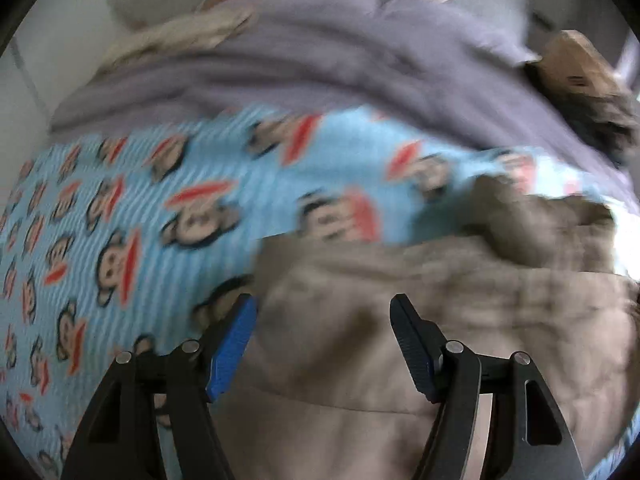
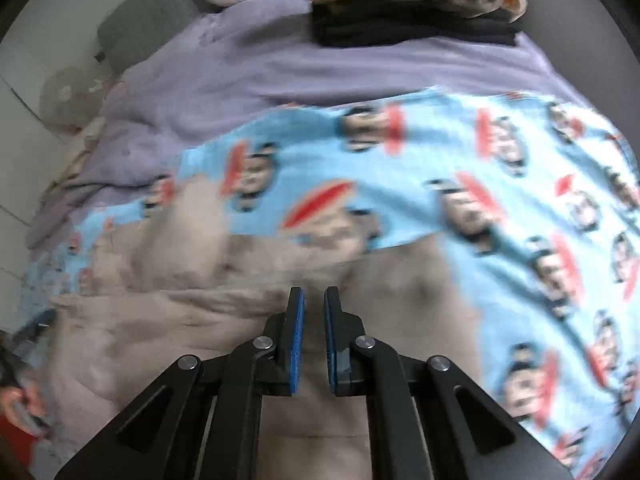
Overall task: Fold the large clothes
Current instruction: 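Lay the folded hem onto the jacket and open both tools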
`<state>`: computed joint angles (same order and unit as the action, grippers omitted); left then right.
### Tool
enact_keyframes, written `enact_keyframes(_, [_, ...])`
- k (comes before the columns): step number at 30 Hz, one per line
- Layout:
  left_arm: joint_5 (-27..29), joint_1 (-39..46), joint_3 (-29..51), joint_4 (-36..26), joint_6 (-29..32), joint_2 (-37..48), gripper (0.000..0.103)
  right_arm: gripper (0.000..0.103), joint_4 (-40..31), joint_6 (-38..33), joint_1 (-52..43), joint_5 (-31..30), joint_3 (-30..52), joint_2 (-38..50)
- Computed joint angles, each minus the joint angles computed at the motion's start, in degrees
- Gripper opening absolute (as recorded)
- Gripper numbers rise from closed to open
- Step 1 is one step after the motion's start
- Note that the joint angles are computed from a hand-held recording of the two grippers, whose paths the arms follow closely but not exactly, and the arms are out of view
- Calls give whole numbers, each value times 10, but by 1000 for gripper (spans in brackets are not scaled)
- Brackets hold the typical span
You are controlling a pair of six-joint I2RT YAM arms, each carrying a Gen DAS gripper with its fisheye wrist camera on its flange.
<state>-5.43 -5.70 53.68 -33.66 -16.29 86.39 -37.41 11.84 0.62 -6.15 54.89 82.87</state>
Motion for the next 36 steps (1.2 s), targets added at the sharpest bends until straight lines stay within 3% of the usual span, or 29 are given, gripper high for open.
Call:
enact_keyframes(3, [60,39,-17,56,-23,61,74,9,27,20,-59,-47,-12,53])
enact_keyframes(6, [41,23,-12,89,-38,102,84,8,69,61,-74,-74,-24,92])
enact_keyframes(8, [40,19,-6,95,-44,120,87,8,90,58,-65,-61,-31,104])
enact_keyframes(11, [62,36,5,81,-47,126,87,8,94,58,-63,-59,-27,116])
enact_keyframes(16, [39,52,14,1,-30,54,87,13,36,74,-83,-84,-6,88])
enact_keyframes(21, [10,31,-3,-79,-13,-49,87,21,-33,76,-96,-101,-24,-15])
enact_keyframes(23, [-4,14,-11,-106,-18,-80,87,36,-59,79,-96,-108,-41,-63])
enact_keyframes(25, [-9,-10,-29,-141,-37,-131,87,44,-89,90,-85,-107,-59,-123])
enact_keyframes(33, [-16,-151,-81,-254,-156,-247,87,45,-225,151,-23,-104,-125,-321])
enact_keyframes(36, [-13,-221,-91,-292,-220,-284,87,52,-275,175,-9,-115,-145,-382])
